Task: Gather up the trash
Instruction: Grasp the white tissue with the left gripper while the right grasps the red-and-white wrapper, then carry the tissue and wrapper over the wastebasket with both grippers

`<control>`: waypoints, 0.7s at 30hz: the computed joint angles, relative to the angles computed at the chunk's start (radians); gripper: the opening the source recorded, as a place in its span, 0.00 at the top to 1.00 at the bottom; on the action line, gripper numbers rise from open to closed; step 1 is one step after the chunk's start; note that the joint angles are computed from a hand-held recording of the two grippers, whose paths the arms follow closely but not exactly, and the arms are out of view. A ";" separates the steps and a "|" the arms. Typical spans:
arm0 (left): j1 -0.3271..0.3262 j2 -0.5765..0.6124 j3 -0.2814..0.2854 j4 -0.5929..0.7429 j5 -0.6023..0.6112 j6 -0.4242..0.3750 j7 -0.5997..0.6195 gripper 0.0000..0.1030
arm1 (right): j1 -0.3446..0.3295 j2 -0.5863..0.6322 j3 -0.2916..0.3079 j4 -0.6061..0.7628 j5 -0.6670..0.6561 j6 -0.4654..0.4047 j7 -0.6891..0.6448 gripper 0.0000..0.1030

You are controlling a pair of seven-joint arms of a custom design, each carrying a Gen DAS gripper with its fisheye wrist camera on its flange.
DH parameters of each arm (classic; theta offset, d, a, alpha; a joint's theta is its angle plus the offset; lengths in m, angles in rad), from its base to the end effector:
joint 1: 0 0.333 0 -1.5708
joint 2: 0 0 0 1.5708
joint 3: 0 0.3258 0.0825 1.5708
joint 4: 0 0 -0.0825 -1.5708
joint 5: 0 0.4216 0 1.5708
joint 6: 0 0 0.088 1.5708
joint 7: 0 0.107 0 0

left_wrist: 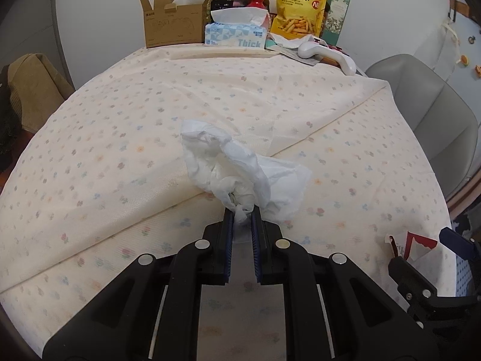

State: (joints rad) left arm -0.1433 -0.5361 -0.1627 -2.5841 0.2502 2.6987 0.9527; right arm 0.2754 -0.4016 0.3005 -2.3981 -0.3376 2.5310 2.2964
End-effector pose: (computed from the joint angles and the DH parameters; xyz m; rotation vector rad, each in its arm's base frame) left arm 0.4280 -0.1477 0.4982 -1.9460 1.7329 -0.6969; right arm 0.4124 0.2830 0.5087 -1.9436 1.7824 -0.6018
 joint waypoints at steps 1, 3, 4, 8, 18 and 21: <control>-0.002 -0.001 0.003 -0.001 -0.001 0.002 0.004 0.88 | -0.001 0.009 0.001 0.006 0.000 -0.004 0.000 0.17; -0.004 0.000 0.007 -0.001 -0.003 0.004 0.010 0.88 | 0.006 0.027 -0.006 0.018 0.013 -0.019 -0.007 0.29; -0.005 0.002 0.008 -0.001 -0.004 0.005 0.013 0.88 | 0.010 0.031 -0.011 0.018 0.019 -0.021 -0.010 0.35; -0.006 -0.004 0.005 -0.004 -0.006 0.010 0.012 0.88 | 0.022 0.027 -0.020 0.016 0.031 -0.009 -0.032 0.58; -0.030 -0.014 -0.021 0.026 0.002 -0.003 0.004 0.88 | -0.001 -0.072 -0.024 -0.031 0.059 -0.014 -0.045 0.59; -0.042 -0.016 -0.035 0.043 0.006 -0.008 -0.005 0.88 | -0.019 -0.124 -0.023 -0.053 0.069 -0.021 -0.047 0.59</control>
